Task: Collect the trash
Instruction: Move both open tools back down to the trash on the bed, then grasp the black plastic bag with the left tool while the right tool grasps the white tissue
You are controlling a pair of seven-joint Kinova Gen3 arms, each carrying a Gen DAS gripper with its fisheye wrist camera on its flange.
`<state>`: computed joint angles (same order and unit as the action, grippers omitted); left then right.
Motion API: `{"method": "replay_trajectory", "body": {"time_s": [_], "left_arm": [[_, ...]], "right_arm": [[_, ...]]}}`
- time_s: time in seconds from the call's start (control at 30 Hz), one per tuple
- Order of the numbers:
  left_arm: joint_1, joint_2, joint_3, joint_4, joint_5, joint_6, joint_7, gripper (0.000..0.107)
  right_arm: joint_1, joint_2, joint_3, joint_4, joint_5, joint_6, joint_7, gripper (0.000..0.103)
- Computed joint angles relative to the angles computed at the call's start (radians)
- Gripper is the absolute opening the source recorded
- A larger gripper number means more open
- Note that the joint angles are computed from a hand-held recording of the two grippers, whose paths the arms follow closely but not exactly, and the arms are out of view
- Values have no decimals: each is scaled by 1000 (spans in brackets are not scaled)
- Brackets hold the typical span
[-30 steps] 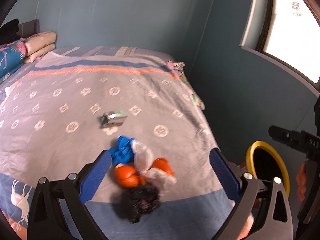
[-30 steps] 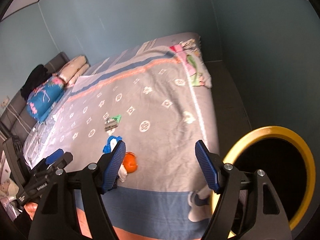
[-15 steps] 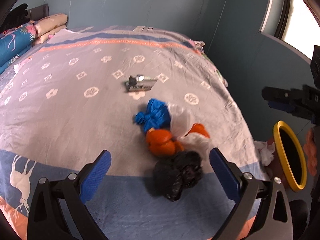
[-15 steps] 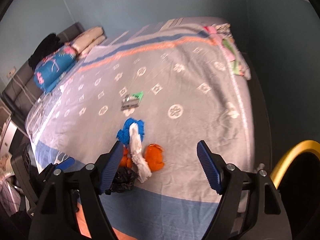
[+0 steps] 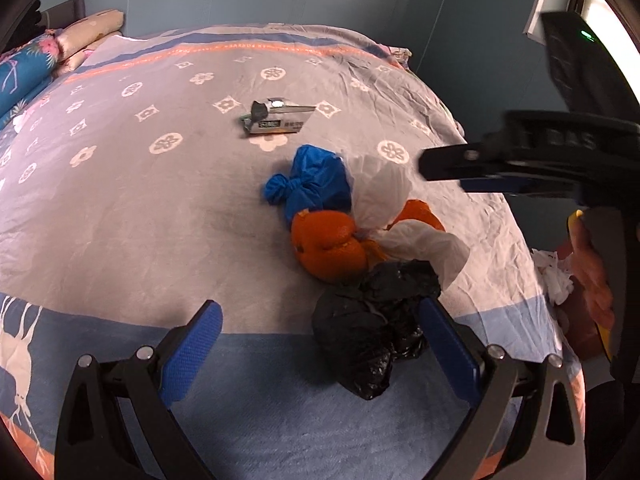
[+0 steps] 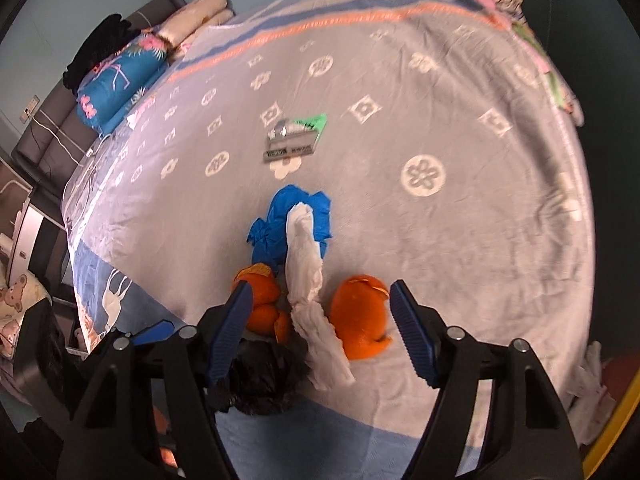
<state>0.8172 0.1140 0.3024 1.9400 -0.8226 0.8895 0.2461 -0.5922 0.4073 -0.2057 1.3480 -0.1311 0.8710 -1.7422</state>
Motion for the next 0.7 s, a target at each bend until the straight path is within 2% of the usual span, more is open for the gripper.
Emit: {"method": "replay_trajectory", "body": {"time_s": [0.33,0.57,0.63,0.7], "left_arm": [[-18,12,-19,9,0,-73,-39,92],[-18,19,-21,6,8,-112,-92,62],[-10,22,-22,4,5,-114,-100,54],[3,26,-21,-3,-5,-107,-111,44]], "right_arm": [[-10,108,-5,-101,-10,61,41,57],[-36,140,8,-137,11,79,49,42],[-45,144,15,-141,20,80,42,31],[-58,143,23,-137,38,74,33,24]]}}
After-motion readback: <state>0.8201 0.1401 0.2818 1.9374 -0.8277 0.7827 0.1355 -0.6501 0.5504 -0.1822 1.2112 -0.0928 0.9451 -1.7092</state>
